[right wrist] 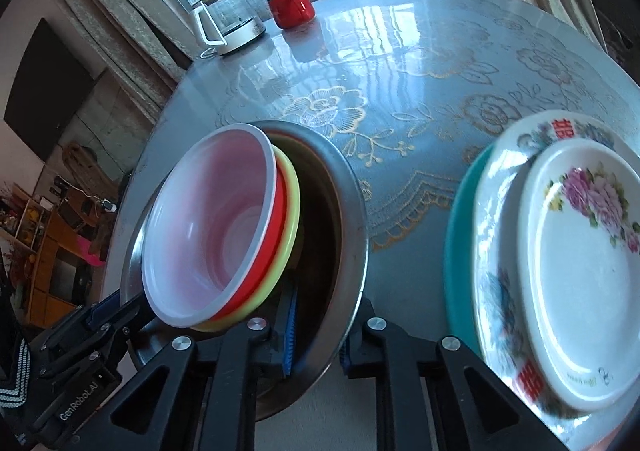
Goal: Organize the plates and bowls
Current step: 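Lift the steel bowl with its nested bowls using the right tool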
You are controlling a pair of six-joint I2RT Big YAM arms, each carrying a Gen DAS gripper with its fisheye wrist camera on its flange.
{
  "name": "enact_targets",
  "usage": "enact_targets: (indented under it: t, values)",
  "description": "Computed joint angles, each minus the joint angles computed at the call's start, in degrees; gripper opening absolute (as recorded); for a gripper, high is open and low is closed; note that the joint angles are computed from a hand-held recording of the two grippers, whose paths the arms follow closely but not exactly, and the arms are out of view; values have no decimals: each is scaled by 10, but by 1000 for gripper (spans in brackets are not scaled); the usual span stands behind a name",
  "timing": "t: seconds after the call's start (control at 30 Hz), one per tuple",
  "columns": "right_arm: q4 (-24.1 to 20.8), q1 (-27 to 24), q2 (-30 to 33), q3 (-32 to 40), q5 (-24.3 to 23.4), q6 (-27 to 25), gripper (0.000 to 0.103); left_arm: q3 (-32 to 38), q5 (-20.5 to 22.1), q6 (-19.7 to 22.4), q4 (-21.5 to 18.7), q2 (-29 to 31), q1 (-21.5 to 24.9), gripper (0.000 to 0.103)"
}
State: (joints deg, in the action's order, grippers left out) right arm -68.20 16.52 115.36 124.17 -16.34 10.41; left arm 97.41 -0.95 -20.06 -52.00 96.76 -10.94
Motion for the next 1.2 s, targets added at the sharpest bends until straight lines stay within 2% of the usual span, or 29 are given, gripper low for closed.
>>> enact_targets:
  t: [0.13,0.57,0.87,1.2]
  values:
    - [-8,-6,7,7,-20,7,16,-5,-18,10,11,-3,-4,30]
    - [6,-5,-6,-14,-13,-2,16,-22,-25,10,39,-12,-7,26]
    - [49,-11,-44,-48,-10,3,16,-35,-57,20,83,-28,-20,26]
    - [87,-29,-95,-92,-9,11,16,-25,-61,30,106,-34,-38,26]
